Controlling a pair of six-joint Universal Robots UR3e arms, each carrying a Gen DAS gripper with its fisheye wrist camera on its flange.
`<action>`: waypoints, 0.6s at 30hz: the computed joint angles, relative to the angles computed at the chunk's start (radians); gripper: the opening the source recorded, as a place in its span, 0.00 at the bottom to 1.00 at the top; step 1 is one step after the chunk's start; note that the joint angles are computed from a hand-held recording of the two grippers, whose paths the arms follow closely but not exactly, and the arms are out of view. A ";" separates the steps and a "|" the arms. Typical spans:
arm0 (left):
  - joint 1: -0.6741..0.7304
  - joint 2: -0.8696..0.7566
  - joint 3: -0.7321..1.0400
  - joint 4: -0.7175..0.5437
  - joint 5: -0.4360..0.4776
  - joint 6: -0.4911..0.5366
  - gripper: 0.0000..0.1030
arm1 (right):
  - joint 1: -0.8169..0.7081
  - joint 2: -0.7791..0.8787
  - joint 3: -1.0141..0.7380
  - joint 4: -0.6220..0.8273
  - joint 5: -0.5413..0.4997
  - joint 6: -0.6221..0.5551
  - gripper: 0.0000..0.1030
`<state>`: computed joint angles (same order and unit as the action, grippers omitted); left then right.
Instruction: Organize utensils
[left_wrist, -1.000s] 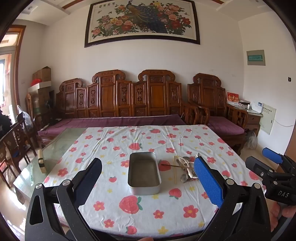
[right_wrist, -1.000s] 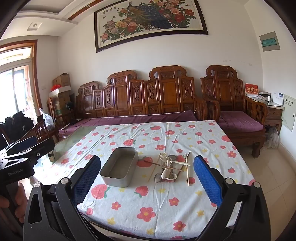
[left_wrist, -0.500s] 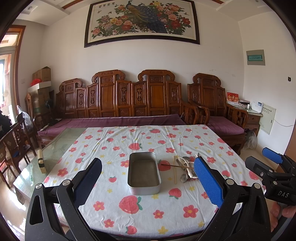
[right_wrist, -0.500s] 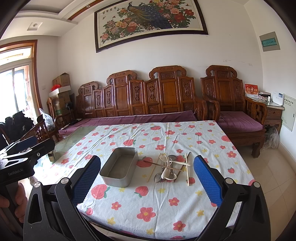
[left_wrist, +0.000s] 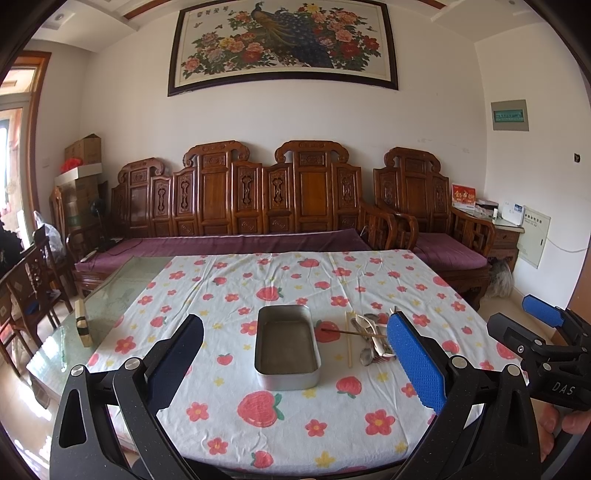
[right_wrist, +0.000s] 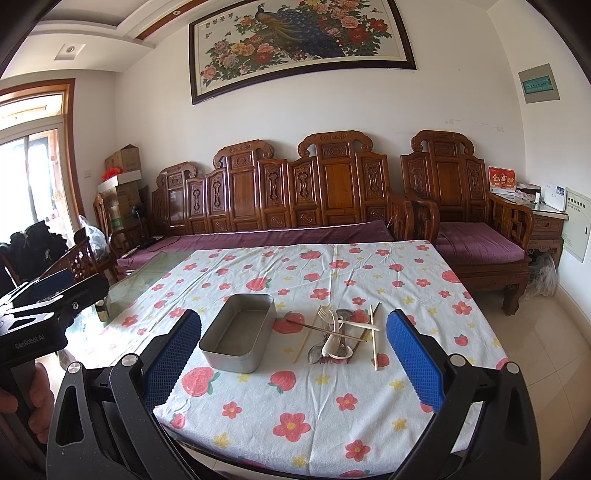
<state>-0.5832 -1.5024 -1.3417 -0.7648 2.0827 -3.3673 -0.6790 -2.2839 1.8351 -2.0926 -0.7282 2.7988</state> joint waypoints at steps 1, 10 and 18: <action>0.000 0.000 0.000 0.000 0.000 0.000 0.94 | -0.001 0.000 0.000 0.001 0.001 0.000 0.98; -0.001 0.000 0.000 0.000 0.001 0.000 0.94 | -0.004 -0.002 -0.002 0.006 0.003 -0.003 0.98; 0.001 0.000 -0.001 0.001 -0.001 0.001 0.94 | -0.002 0.001 -0.006 0.007 0.001 -0.002 0.98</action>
